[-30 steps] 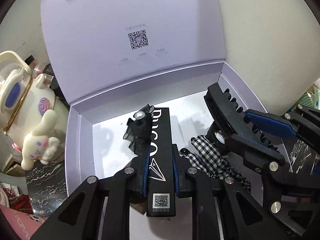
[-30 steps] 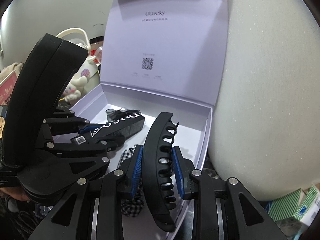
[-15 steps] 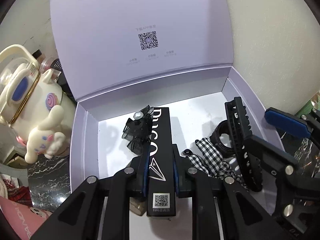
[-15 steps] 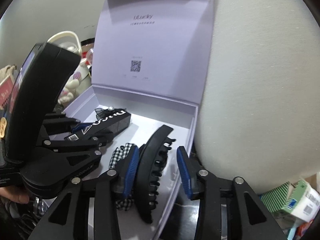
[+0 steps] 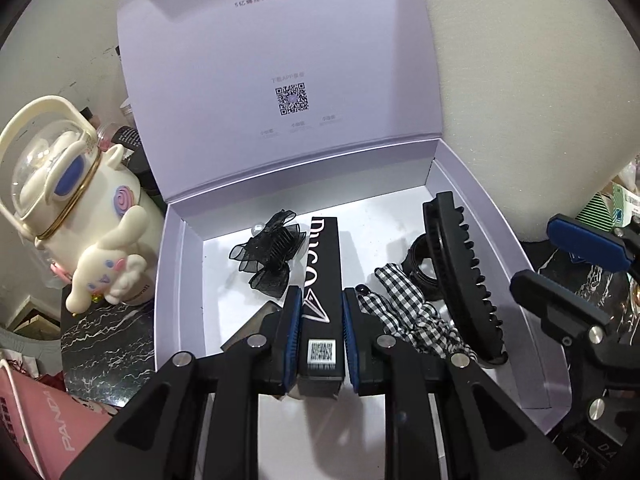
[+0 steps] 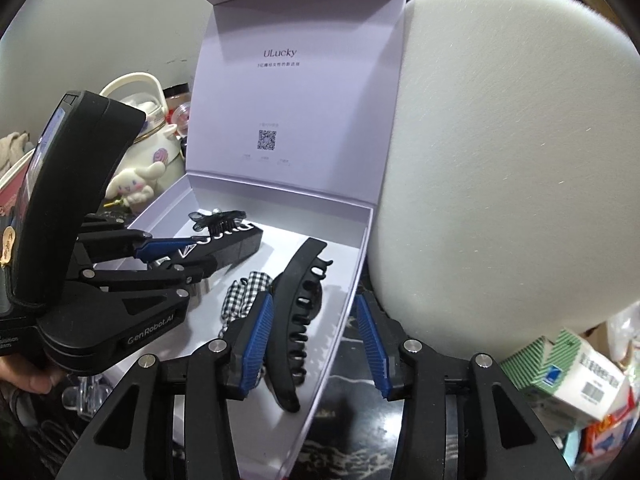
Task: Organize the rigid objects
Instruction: 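Lower the DUCO box and claw clip into the lavender box and open both tools, then withdraw both open tools from the box toward the clear plastic clip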
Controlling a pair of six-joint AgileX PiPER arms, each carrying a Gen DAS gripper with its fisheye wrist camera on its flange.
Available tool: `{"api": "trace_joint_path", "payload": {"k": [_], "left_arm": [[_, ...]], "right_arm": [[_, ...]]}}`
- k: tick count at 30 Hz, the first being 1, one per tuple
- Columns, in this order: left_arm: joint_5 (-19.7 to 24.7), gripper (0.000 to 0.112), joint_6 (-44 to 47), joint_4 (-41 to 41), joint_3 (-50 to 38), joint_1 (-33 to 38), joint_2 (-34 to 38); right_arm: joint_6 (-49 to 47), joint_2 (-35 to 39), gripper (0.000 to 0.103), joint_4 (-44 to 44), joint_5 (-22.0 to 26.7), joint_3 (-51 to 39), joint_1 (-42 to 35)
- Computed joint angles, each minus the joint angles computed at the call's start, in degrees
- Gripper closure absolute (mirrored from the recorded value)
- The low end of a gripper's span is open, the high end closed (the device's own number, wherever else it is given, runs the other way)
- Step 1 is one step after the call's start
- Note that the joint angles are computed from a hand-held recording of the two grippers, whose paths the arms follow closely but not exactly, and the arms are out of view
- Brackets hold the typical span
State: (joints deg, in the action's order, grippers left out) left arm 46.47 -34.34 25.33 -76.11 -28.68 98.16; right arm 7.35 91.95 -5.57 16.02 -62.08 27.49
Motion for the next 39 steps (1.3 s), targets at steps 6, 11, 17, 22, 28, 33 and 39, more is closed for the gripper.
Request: {"api": "trace_joint_path", "payload": {"k": [6, 11, 17, 22, 28, 33, 39], "left_arm": [[1.20, 0.093, -2.85, 1.69, 1.65, -2.19, -3.35], [2.21, 0.093, -3.59, 2.61, 4.49, -3.04, -9.20], [4.26, 0.093, -6.09, 5.07, 5.87, -5.11, -14.26], [6.39, 0.092, -7.80, 6.82, 6.89, -7.86, -18.56], [8.54, 0.092, -8.28, 6.44, 7.02, -10.61, -22.52], [10.33, 0.092, -12.07, 8.97, 8.45, -14.24, -24.17], [13.08, 0.092, -16.79, 12.46, 10.78, -19.30, -27.28]], "right_arm": [[11.06, -4.38, 0.056, -11.26, 1.10, 2.71, 1.51], [12.96, -8.98, 0.051, -12.99, 3.36, 4.50, 2.39], [16.67, -13.70, 0.051, -16.16, 4.73, 7.01, 4.03], [19.39, -18.74, 0.043, -17.50, 7.42, 8.71, 5.89], [20.18, -25.00, 0.042, -16.68, 10.79, 10.36, 7.82], [28.14, -30.37, 0.035, -24.90, 13.80, 12.73, 12.18], [35.46, -35.41, 0.027, -31.99, 18.44, 15.13, 18.49]]}}
